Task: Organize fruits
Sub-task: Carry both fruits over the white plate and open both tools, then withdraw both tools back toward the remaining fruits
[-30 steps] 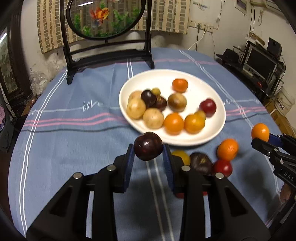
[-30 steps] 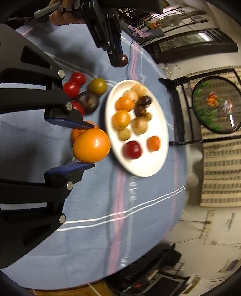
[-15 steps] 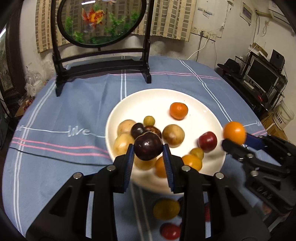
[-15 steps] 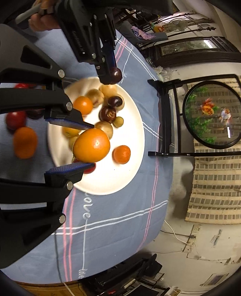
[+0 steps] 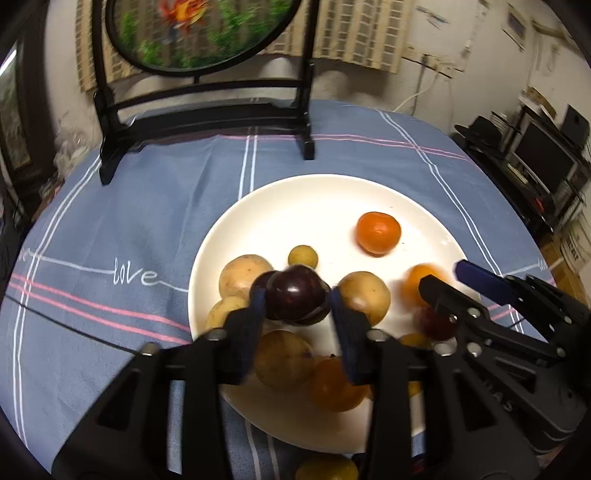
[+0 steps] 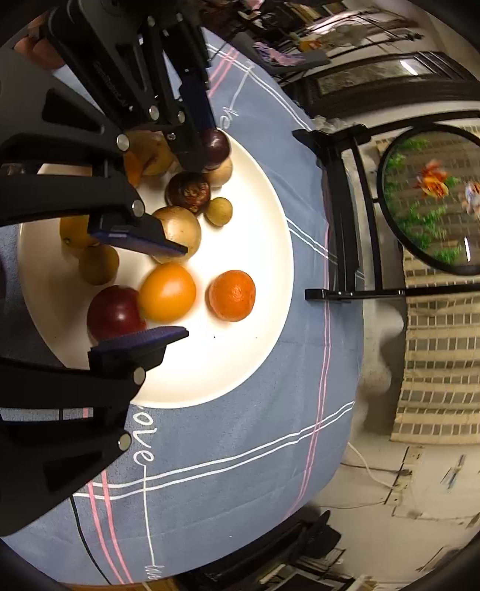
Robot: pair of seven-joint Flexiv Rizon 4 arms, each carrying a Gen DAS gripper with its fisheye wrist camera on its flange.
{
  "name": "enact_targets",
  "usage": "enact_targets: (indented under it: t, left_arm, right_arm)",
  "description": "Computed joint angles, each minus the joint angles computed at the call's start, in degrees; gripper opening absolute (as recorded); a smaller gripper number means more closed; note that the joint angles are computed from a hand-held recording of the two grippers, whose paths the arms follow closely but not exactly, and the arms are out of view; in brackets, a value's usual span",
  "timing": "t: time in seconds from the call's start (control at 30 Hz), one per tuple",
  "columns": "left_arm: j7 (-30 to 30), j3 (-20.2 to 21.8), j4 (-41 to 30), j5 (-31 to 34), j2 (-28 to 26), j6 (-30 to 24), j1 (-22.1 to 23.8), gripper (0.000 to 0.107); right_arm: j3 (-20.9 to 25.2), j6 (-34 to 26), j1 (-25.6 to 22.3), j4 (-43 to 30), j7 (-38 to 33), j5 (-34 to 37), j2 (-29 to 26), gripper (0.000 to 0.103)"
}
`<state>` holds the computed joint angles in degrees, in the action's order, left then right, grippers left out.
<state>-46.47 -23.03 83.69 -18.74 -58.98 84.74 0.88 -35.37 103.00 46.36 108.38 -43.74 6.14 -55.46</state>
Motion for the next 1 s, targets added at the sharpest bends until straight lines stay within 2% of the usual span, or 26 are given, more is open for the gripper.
enact_targets:
  t: [0.03,0.07,0.13,0.23,0.3,0.43,0.57,1.0]
  left_arm:
    - [-0.5,-0.2,0.2,-0.3,0.0,0.8,0.1,0.059]
    - [-0.5,-1.3,0.9,-0.4,0.1,1.9,1.0,0.062]
    - [0.1,-2.8,2.3,0.3,0.6,2.6,2.3,0.063]
    - [1.0,-5.5,5.3,1.4,1.6,4.8,4.8,0.073]
    - [1.1,-7.6,7.6,2.5,2.2,6.4,7.1,0.077]
    - [0.5,-9.1,11.2,4.0,3.9,6.6,9.7,0.082]
    - [0.3,-10.9,16.5,7.1,5.1,10.7,13.3,0.089]
    - [-2.1,-13.5,29.9,17.8,6.9,14.0,24.4,0.091]
  right_arm:
    - [-1.4,0.4,1.3,0.5,0.5,0.9,-0.6,0.061]
    - [-3.2,1.3,3.0,1.4,0.9,2.1,-1.2,0.062]
    - [-3.7,2.0,3.9,2.6,0.3,2.7,-0.9,0.062]
    - [-4.5,2.5,5.6,4.9,0.0,4.4,0.0,0.062]
    - [-4.2,3.6,6.4,6.7,-0.2,5.7,0.7,0.063]
    - [-2.5,4.8,7.1,9.8,-0.3,7.9,2.8,0.063]
    - [-1.3,6.7,8.9,13.2,-0.6,10.5,4.2,0.063]
    - [4.0,10.7,15.6,21.7,1.0,18.7,5.5,0.063]
